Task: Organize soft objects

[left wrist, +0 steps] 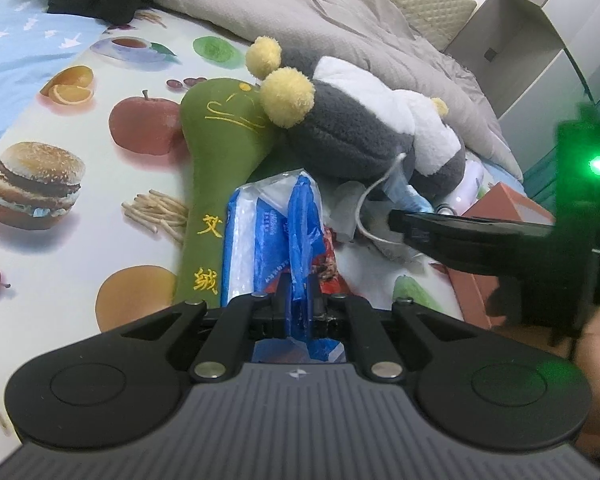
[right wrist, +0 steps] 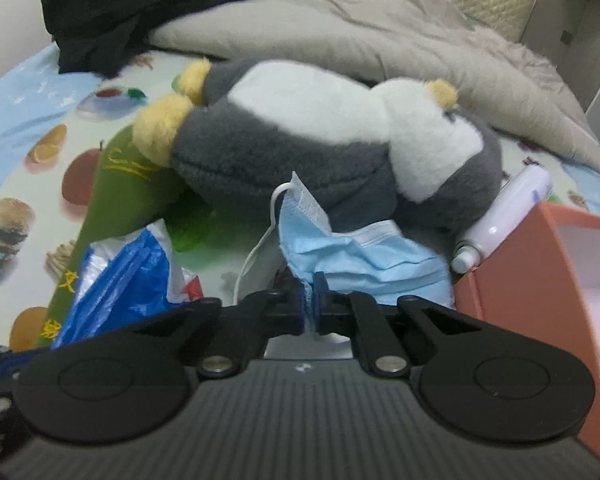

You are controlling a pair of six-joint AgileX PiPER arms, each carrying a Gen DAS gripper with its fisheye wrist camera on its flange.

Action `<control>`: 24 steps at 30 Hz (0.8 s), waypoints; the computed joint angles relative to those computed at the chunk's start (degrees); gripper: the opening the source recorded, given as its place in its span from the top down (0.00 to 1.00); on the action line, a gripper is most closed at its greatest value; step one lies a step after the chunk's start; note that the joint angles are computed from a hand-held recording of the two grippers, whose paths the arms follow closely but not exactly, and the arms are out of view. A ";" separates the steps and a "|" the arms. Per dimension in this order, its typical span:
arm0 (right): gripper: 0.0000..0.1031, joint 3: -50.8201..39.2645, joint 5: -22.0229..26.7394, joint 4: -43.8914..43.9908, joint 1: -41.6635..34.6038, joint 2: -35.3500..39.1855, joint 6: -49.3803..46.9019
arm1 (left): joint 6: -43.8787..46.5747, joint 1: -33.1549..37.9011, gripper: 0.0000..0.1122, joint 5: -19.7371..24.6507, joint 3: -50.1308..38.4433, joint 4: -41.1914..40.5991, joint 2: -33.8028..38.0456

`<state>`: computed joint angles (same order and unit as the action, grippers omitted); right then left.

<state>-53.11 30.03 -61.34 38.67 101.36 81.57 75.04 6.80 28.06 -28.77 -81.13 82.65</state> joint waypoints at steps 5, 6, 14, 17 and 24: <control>0.94 4.31 4.26 -2.66 2.94 -8.07 1.77 | -3.84 -0.37 0.93 0.67 0.90 3.36 -4.56; 0.94 5.23 5.37 -2.91 3.81 -9.85 1.91 | -5.00 -0.43 0.93 1.11 1.16 4.30 -5.81; 0.94 12.55 16.05 -1.82 13.07 -24.57 1.97 | -13.80 -1.96 0.93 2.51 4.62 12.46 -15.64; 0.94 15.56 18.98 -0.87 17.89 -28.06 3.53 | -16.74 -1.87 0.93 3.80 6.69 15.82 -19.06; 0.94 23.58 21.53 3.34 29.99 -32.20 10.91 | -21.03 -1.27 0.93 6.70 11.67 22.74 -25.52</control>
